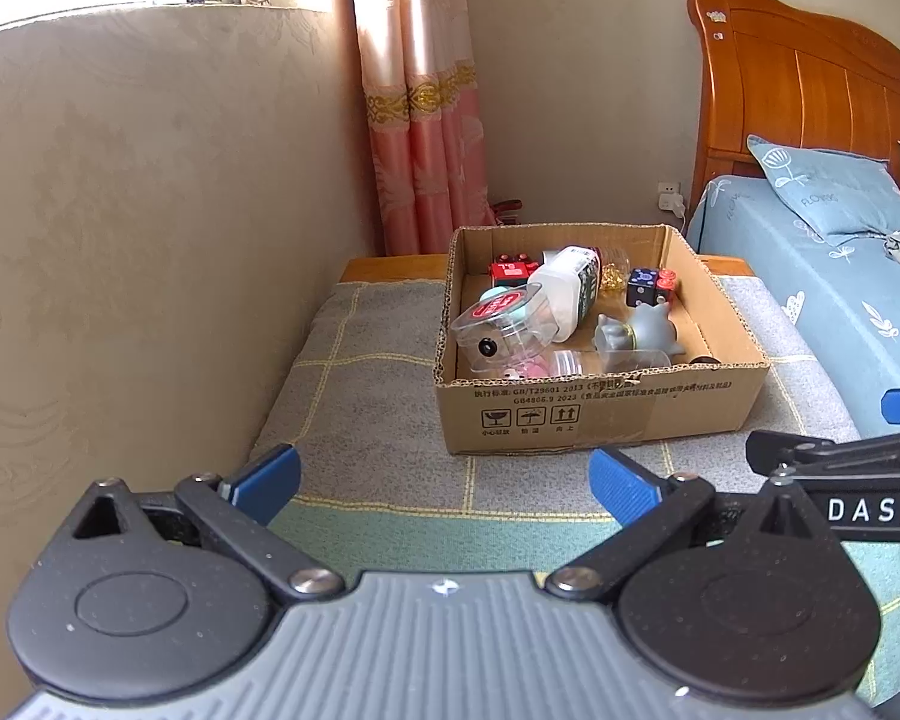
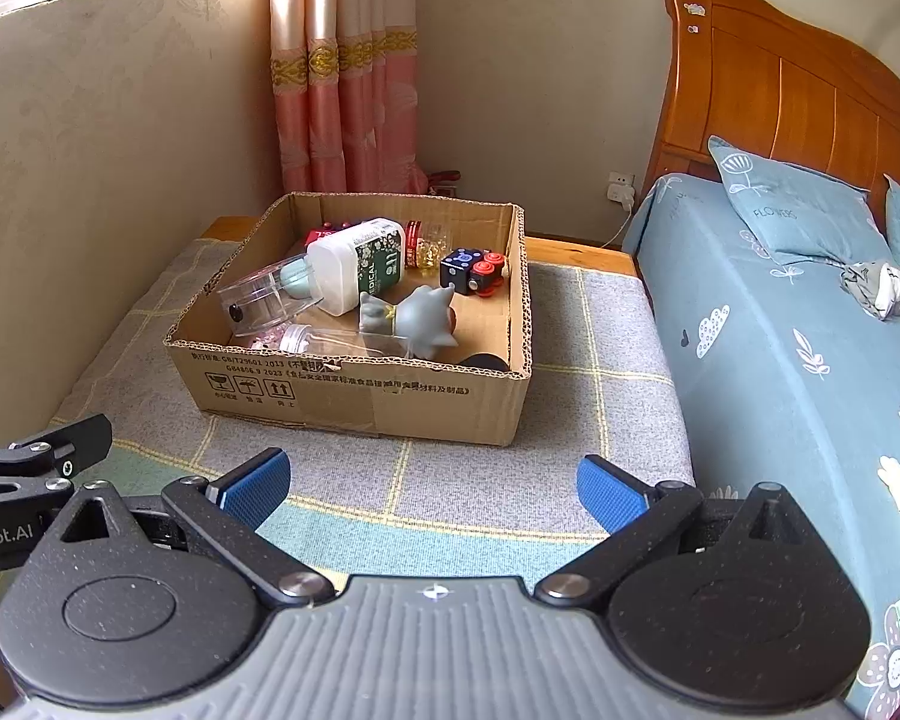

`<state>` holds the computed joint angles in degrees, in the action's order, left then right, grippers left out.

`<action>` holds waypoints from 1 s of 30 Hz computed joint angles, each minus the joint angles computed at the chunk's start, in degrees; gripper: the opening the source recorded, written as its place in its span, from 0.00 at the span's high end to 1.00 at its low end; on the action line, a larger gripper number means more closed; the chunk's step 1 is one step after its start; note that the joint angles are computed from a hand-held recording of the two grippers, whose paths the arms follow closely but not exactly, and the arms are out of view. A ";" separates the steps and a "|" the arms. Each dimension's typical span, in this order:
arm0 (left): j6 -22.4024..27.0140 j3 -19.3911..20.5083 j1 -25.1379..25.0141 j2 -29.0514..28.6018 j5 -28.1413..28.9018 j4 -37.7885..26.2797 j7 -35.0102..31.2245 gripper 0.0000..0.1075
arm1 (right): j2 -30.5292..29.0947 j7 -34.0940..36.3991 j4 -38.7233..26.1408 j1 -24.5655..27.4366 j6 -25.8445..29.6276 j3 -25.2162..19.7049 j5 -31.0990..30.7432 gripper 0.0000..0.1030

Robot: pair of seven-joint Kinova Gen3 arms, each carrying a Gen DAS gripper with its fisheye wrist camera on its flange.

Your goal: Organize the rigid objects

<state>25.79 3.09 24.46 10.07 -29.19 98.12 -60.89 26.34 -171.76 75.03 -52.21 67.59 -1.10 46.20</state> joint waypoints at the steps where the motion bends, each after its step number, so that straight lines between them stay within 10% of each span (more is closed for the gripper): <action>1: 0.00 -0.01 0.03 -0.02 -0.06 0.04 0.03 0.05 | 0.05 -0.11 -0.01 -0.02 -0.05 0.00 0.02 0.00; 30: 0.83 0.08 0.13 0.26 -0.80 -0.30 0.30 0.05 | -1.04 -1.33 1.45 0.14 -0.83 -0.42 0.90 0.00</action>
